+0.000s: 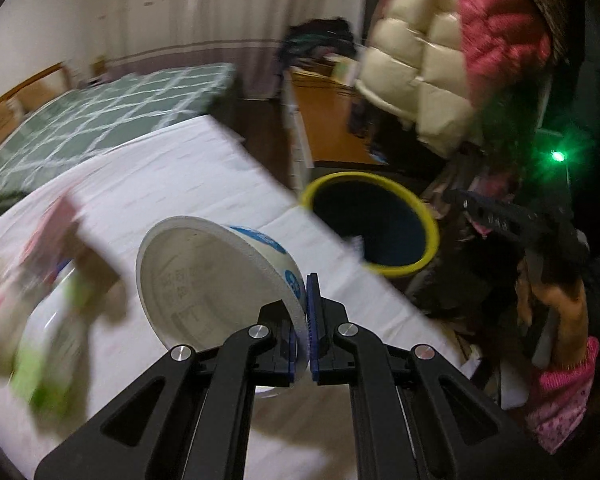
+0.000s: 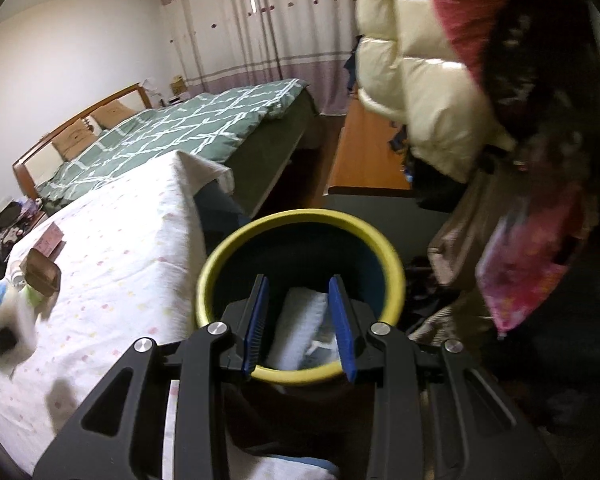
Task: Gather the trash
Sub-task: 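Carry the white bowl over the yellow bin and open the left gripper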
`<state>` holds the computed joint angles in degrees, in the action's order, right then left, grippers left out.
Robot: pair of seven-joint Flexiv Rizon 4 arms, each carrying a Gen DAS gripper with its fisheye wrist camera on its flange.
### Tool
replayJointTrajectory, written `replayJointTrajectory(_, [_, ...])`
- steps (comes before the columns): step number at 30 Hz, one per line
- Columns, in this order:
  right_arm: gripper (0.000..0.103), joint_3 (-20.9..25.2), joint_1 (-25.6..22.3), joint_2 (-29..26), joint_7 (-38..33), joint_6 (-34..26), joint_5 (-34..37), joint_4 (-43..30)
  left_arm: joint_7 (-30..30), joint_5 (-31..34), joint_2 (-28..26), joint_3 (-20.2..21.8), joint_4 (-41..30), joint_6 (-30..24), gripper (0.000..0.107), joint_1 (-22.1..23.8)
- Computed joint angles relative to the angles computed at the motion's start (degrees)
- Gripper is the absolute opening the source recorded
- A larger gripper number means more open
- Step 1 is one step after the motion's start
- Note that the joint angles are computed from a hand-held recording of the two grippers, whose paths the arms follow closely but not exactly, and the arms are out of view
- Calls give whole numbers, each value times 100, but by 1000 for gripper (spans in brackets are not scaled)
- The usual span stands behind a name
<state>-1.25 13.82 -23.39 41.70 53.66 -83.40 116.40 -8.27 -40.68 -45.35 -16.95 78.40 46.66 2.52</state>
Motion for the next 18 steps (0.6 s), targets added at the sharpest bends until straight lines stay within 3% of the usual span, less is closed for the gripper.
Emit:
replayJointTrajectory(7, [30,90,-169,306,397,-2,-144,543,-565,779,-652,116,-1061,-260,5,-937])
replayJointTrajectory(11, [30,111,-329,333,544,198,-248,709,-1285,1310,-1331,337,-2187,-850,5,-1446])
replayJointTrajectory(18, [30,147,-438,358,654,325,-275,845,-1865,1778,-2037,458,-3247,-1249,6,-1852])
